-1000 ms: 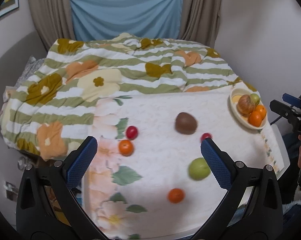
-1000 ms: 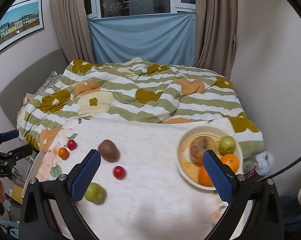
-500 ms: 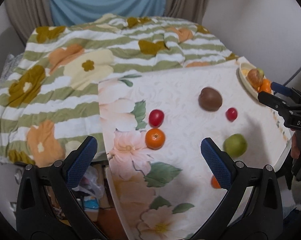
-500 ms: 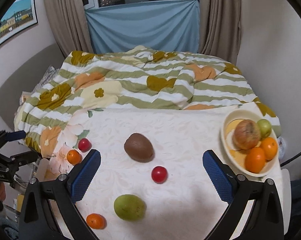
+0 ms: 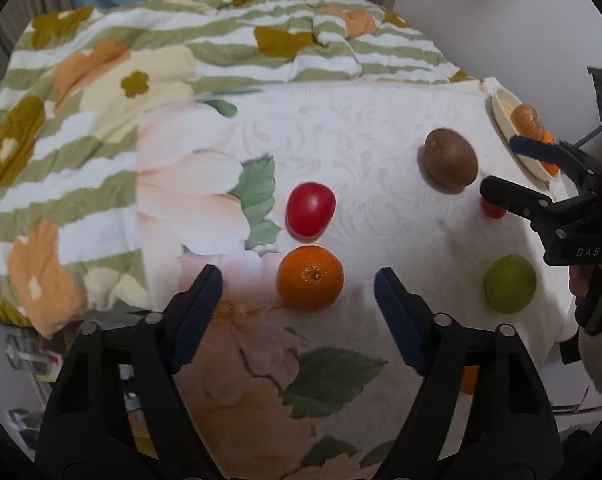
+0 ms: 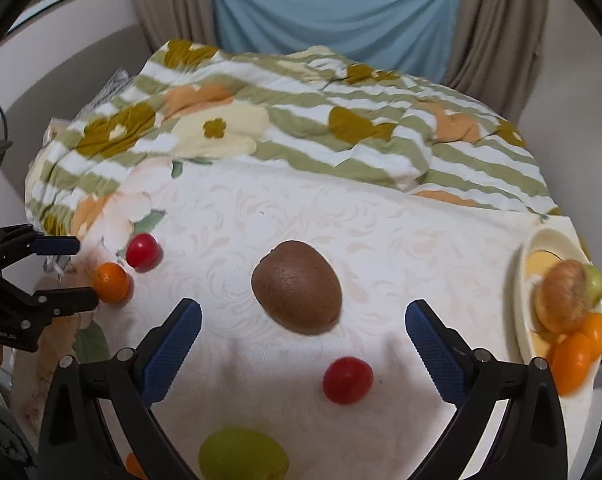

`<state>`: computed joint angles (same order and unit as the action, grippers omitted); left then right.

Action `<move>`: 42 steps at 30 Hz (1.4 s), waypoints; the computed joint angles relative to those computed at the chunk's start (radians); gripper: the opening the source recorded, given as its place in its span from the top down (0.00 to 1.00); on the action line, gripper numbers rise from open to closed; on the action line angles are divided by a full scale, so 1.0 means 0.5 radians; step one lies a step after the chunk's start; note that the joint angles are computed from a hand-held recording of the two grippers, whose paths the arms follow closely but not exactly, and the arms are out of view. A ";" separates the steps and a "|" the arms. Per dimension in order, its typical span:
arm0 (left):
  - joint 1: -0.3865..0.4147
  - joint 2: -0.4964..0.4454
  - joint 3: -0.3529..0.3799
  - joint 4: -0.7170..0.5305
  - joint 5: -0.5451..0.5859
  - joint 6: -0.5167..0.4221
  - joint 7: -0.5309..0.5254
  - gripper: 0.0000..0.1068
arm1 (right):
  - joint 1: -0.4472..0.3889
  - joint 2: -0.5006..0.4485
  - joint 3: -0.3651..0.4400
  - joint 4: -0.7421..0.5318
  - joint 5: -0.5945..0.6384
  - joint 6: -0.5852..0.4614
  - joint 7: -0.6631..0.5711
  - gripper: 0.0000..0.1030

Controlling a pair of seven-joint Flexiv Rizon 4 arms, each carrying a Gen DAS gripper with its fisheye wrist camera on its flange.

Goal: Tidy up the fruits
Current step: 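Grasp the small tangerine with the left tool while the right tool grasps the brown kiwi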

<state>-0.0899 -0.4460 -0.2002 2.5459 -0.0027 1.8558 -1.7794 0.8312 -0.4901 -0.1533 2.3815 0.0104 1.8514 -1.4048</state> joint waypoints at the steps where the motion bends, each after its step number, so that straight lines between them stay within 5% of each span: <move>1: 0.018 -0.029 -0.018 -0.015 0.010 -0.002 0.006 0.21 | -0.023 -0.020 0.017 -0.021 -0.017 -0.014 -0.003 0.01; 4: 0.037 -0.080 -0.038 -0.045 0.023 -0.005 0.022 0.30 | -0.101 -0.056 0.077 -0.068 -0.069 -0.050 0.006 0.01; 10: -0.062 -0.112 0.036 -0.071 -0.011 0.003 0.042 0.32 | -0.163 -0.114 0.121 -0.116 -0.166 -0.086 0.017 0.02; 13: -0.242 -0.100 0.194 -0.089 -0.082 -0.011 0.085 0.44 | -0.199 -0.135 0.151 -0.134 -0.193 -0.092 0.031 0.02; 17: -0.187 -0.097 0.150 -0.069 -0.084 0.013 0.091 0.58 | -0.225 -0.156 0.170 -0.150 -0.222 -0.093 0.042 0.04; 26: -0.230 -0.090 0.178 -0.058 -0.126 0.013 0.102 0.58 | -0.282 -0.194 0.225 -0.192 -0.314 -0.140 0.044 0.26; 35: -0.258 -0.072 0.204 -0.011 -0.150 0.046 0.072 0.58 | -0.087 -0.217 0.018 -0.178 -0.238 -0.105 0.050 0.44; 42: -0.276 -0.050 0.217 0.002 -0.167 0.058 0.042 0.58 | -0.125 -0.206 0.069 -0.191 -0.217 -0.112 0.067 0.45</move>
<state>-0.2278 -0.4710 -0.0917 2.5470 -0.0861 1.8849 -1.7583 0.7688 -0.5931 -0.1188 2.2861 -0.0982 1.7956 -1.3714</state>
